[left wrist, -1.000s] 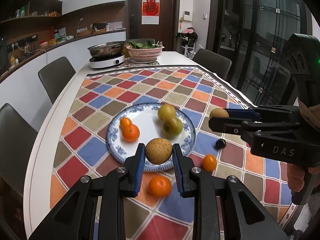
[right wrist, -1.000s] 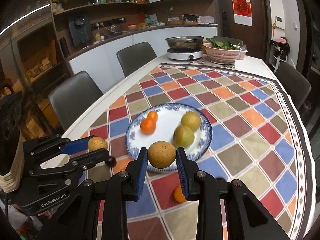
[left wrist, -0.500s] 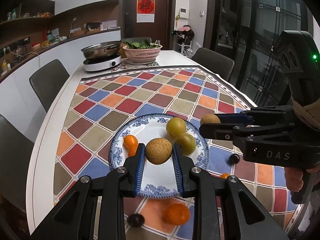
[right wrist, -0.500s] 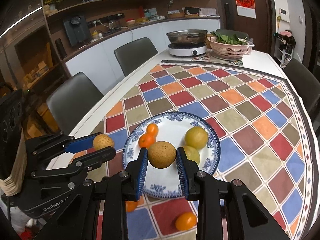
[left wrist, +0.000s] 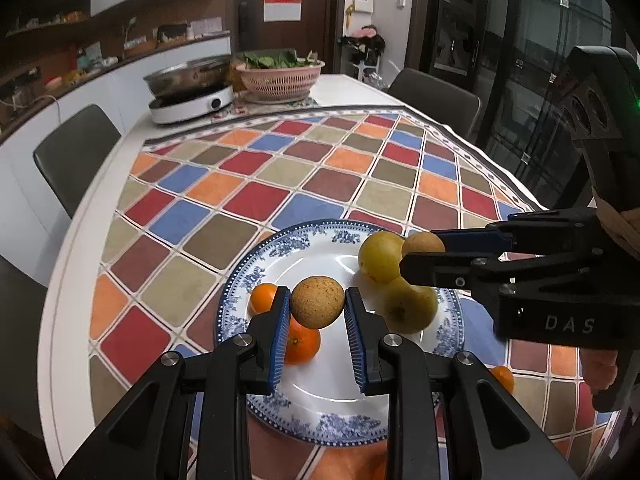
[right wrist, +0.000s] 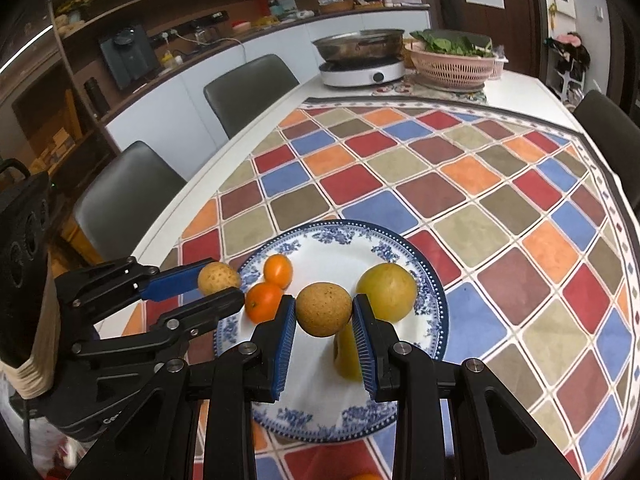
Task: Organize fruits
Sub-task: 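Carry both kiwis onto the plate and open both tools, then withdraw both open tools from the plate toward the remaining fruits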
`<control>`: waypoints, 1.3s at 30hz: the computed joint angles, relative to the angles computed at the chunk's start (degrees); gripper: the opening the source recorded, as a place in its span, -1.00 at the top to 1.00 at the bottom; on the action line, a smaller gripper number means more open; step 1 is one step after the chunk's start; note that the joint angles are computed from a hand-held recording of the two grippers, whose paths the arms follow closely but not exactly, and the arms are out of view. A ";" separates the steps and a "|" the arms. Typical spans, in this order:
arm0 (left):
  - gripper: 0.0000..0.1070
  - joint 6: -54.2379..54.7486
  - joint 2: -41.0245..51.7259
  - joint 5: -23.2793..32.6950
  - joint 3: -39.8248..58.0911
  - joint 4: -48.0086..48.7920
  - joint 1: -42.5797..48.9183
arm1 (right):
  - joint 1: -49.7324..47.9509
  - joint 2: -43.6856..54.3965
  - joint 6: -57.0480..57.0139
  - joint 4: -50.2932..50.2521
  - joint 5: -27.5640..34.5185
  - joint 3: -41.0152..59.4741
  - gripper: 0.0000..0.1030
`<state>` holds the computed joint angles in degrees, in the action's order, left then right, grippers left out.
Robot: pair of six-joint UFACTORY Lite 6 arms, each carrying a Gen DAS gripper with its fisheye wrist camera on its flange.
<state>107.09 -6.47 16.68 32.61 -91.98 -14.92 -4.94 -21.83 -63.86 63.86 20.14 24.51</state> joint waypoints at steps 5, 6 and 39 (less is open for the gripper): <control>0.49 1.44 6.72 1.28 3.73 -1.40 0.76 | 0.41 6.16 -7.74 8.12 -1.69 1.62 0.42; 0.49 1.49 7.70 1.48 4.33 -1.38 0.81 | 0.42 7.13 -9.27 9.77 -1.84 1.82 0.42; 0.32 -24.44 -10.62 -2.28 -4.43 20.90 1.19 | 1.14 -1.70 -1.61 3.09 -1.84 -2.70 0.29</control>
<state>82.65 -17.09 14.40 28.18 -71.07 -13.73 -3.80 -23.52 -65.47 66.96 18.30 21.80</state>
